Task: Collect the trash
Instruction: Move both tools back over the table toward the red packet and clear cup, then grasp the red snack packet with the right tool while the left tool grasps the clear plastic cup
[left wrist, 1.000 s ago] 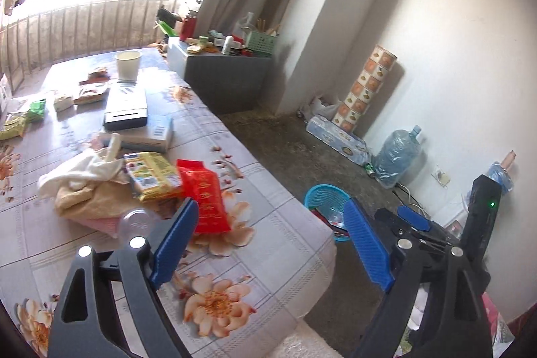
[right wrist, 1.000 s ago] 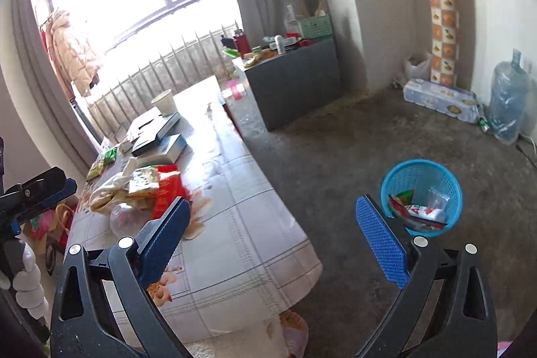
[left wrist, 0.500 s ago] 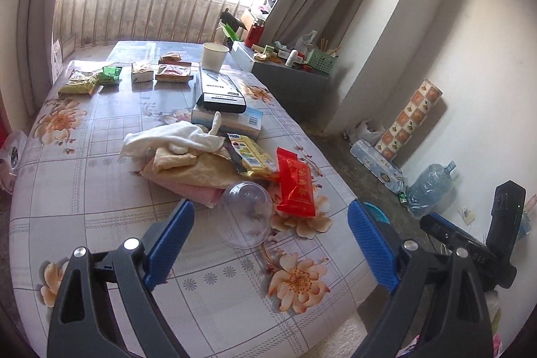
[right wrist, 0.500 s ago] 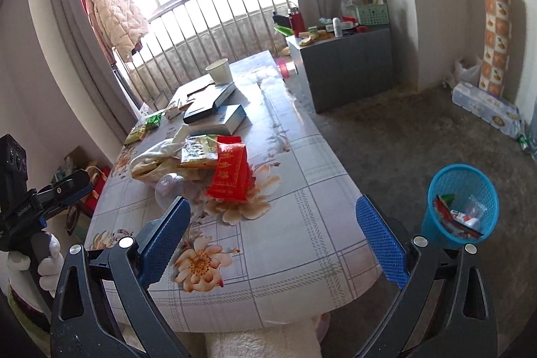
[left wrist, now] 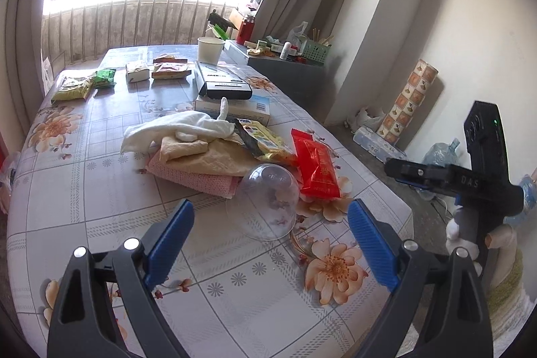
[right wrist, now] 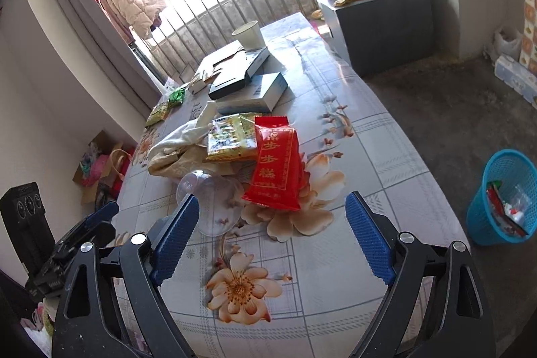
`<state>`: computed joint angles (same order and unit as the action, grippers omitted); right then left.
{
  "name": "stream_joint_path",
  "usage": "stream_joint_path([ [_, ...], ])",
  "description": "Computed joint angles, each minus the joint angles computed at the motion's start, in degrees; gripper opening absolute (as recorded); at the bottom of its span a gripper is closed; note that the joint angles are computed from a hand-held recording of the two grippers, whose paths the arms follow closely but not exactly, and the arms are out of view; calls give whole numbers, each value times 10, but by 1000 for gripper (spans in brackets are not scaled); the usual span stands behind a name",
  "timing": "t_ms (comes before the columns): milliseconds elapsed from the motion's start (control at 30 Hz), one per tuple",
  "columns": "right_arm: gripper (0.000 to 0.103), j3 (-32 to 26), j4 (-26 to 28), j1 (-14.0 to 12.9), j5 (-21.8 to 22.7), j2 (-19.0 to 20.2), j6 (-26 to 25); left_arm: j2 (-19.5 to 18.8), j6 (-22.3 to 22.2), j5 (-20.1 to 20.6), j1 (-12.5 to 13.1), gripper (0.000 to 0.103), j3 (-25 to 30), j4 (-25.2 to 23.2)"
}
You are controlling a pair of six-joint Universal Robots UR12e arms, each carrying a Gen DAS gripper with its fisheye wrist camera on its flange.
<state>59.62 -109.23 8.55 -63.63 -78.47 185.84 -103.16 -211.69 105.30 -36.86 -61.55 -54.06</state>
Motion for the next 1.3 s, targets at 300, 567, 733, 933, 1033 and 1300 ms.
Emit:
stream_joint_path([
  [300, 73, -98, 77, 34, -71, 86, -30, -52, 88, 19, 6, 91, 51, -22],
  [567, 37, -91, 109, 29, -67, 78, -32, -80, 118, 11, 15, 90, 80, -36],
  [733, 33, -59, 99, 21, -69, 54, -29, -93, 116, 11, 17, 81, 97, -60],
  [933, 32, -16, 75, 14, -75, 22, -16, -104, 113, 14, 16, 62, 115, -96],
  [1033, 31, 0, 65, 9, -71, 12, -4, -103, 111, 17, 14, 62, 112, -94],
  [1300, 30, 31, 56, 5, -86, -15, -4, -88, 88, 16, -6, 62, 106, -132],
])
